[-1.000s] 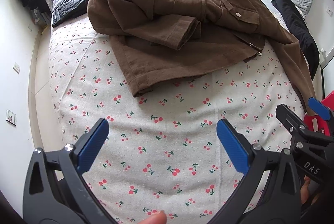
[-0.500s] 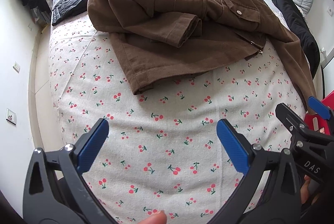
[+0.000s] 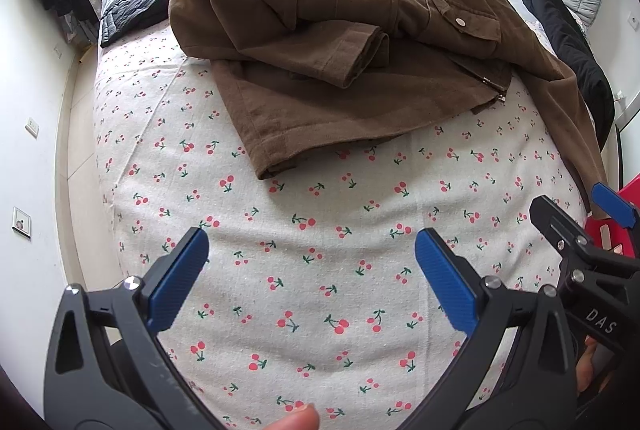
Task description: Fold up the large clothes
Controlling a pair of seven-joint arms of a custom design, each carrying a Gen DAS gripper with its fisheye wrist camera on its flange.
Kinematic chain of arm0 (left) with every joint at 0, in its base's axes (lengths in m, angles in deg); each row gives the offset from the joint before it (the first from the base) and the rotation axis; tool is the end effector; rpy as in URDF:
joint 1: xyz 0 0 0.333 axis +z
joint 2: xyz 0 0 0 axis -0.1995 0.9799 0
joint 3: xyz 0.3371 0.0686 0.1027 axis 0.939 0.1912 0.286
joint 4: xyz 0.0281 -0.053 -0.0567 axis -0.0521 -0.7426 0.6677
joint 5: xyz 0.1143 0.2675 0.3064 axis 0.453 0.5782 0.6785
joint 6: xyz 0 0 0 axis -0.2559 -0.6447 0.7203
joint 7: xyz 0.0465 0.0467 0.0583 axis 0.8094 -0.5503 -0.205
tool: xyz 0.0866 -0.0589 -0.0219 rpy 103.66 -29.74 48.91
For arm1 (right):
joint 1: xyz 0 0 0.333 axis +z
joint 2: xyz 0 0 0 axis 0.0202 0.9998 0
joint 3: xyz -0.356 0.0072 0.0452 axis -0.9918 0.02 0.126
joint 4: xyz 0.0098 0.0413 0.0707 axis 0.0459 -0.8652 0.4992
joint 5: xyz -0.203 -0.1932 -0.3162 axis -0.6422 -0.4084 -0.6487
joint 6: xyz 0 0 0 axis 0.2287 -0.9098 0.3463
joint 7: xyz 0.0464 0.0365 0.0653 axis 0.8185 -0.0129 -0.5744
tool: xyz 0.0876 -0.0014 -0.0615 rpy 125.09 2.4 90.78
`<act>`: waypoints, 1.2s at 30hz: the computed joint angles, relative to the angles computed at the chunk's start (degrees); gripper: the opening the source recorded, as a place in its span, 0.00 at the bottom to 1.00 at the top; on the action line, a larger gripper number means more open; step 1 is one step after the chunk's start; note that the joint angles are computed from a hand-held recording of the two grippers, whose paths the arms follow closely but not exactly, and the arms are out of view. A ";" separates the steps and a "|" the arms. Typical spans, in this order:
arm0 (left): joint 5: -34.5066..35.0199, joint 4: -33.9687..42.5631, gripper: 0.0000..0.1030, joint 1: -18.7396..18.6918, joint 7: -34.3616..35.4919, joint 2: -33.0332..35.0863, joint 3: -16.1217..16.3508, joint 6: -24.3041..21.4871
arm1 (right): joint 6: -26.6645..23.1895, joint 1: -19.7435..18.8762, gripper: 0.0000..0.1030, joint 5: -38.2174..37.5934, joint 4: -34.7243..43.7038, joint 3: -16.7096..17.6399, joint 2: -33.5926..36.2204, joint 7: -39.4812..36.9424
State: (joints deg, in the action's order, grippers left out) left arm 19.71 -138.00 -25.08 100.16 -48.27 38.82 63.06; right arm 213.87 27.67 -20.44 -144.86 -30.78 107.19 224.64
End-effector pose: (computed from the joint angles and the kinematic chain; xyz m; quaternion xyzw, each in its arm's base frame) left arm 0.7167 -0.2365 0.4351 -0.5536 0.7966 -0.1867 0.1552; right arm 0.6864 0.3230 0.4763 -0.5362 0.7888 -0.2473 0.1708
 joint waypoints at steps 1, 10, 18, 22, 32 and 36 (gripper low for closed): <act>0.00 -0.01 1.00 -0.01 -0.01 0.01 0.01 0.03 | -0.04 0.01 1.00 0.03 0.07 0.01 0.04 -0.03; -0.05 -0.23 1.00 0.06 -0.08 0.05 0.11 0.23 | -0.29 0.13 1.00 0.19 0.51 0.05 0.35 -0.28; -0.04 -0.38 1.00 0.11 -0.05 0.05 0.14 0.42 | -0.28 0.15 1.00 0.42 0.79 0.03 0.54 -0.57; -0.07 -0.15 1.00 0.06 -0.19 0.20 0.18 0.23 | -0.25 0.16 1.00 0.57 0.97 0.01 0.67 -0.82; 0.05 0.92 1.00 -0.03 -1.23 1.05 0.46 -0.61 | -0.01 -0.03 1.00 1.24 1.34 0.03 1.18 -1.77; 0.10 1.55 1.00 -0.06 -1.61 1.63 0.53 -1.01 | 0.38 -0.41 1.00 2.08 1.71 0.07 1.78 -2.50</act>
State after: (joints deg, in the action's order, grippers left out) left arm 19.80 -136.45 -25.14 98.55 -46.64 39.35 62.06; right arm 214.25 27.26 -18.36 -143.16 -30.71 108.97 222.14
